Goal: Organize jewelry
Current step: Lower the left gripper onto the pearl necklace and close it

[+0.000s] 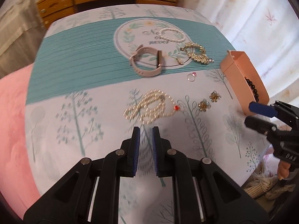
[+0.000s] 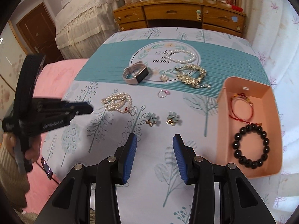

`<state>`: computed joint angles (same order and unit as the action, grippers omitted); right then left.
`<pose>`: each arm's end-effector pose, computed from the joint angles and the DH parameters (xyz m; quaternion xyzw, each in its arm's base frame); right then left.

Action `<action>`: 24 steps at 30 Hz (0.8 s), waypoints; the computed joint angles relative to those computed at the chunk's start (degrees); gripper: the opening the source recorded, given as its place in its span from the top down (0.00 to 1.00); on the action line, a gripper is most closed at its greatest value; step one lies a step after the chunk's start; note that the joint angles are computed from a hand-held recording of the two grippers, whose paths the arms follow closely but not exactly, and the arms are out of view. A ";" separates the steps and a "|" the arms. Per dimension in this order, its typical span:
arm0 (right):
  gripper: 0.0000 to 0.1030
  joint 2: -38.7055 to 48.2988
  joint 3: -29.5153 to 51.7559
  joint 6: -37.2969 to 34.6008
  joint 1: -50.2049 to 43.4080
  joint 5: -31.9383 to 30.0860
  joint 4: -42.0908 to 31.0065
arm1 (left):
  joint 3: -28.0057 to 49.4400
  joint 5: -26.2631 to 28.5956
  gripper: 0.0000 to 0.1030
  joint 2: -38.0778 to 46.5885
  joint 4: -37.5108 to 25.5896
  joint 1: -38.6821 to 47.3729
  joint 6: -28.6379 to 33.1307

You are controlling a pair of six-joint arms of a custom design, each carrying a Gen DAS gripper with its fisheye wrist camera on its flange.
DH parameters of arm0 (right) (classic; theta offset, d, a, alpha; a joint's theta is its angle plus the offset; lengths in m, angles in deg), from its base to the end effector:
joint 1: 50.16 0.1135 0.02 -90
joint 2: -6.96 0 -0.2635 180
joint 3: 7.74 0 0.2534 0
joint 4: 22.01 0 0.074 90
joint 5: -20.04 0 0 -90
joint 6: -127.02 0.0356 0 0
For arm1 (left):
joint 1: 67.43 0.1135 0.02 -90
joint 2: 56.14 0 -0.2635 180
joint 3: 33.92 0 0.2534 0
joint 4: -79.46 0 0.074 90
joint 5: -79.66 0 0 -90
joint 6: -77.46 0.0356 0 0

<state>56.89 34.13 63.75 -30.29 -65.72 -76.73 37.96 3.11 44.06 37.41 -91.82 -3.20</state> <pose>0.1432 0.0490 0.1822 0.0668 0.9690 0.0600 0.2302 0.2937 -0.1423 0.1503 0.3030 0.9307 -0.1366 0.1527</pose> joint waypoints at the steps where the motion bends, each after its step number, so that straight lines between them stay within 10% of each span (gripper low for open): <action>1: 0.60 1.32 0.01 0.10 0.17 -0.04 1.05 | 1.54 0.31 0.90 1.65 -0.46 0.04 0.79; 24: 0.60 14.47 1.38 -3.25 -5.25 -3.06 10.83 | 19.50 0.03 0.90 18.46 -8.49 -1.78 23.16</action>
